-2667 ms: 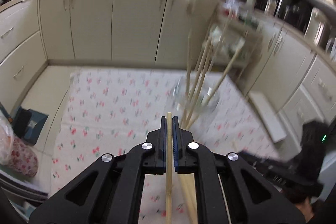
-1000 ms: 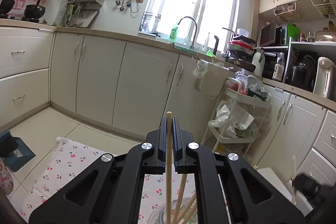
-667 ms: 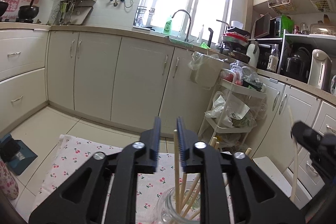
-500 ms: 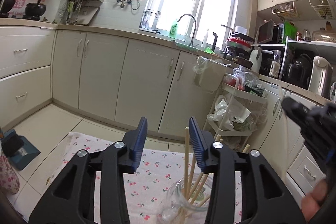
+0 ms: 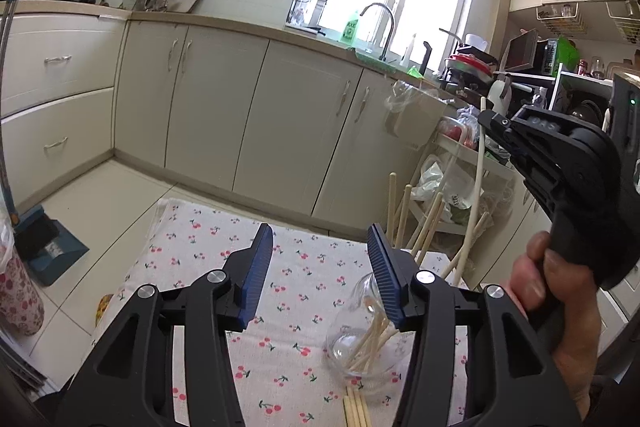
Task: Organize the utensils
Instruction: 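Open the left gripper to drop its chopstick into the jar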
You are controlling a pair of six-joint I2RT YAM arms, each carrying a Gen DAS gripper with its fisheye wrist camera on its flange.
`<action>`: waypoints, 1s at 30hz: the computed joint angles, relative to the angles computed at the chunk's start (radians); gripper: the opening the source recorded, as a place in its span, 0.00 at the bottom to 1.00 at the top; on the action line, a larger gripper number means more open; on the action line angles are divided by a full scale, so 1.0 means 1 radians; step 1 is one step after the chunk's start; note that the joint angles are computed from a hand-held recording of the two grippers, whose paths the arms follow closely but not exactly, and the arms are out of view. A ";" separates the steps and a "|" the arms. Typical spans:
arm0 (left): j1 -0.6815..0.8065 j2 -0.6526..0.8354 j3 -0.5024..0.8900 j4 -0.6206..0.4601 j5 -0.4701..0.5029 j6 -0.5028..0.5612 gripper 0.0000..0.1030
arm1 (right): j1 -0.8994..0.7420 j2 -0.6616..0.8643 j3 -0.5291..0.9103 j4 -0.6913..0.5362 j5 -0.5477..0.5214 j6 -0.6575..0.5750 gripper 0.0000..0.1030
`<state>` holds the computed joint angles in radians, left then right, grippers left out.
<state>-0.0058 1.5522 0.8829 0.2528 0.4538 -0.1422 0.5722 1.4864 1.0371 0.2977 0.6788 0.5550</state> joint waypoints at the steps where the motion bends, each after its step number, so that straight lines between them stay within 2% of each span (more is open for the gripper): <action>1: 0.003 0.000 -0.001 -0.006 0.002 0.003 0.47 | -0.002 0.011 0.004 0.006 0.007 -0.005 0.06; 12: 0.015 0.024 0.015 -0.050 -0.002 0.025 0.51 | 0.032 0.114 0.030 0.020 0.063 -0.042 0.06; 21: 0.014 0.013 0.023 -0.092 -0.024 0.035 0.55 | 0.100 0.096 -0.027 -0.005 0.121 -0.104 0.06; 26: 0.007 -0.013 0.013 -0.131 -0.044 0.050 0.59 | 0.139 0.066 -0.050 -0.071 0.145 -0.108 0.07; 28: 0.006 -0.024 0.013 -0.154 -0.049 0.057 0.60 | 0.152 0.049 -0.059 -0.111 0.150 -0.098 0.11; 30: 0.004 -0.038 0.012 -0.184 -0.057 0.068 0.62 | 0.165 0.031 -0.070 -0.150 0.155 -0.083 0.23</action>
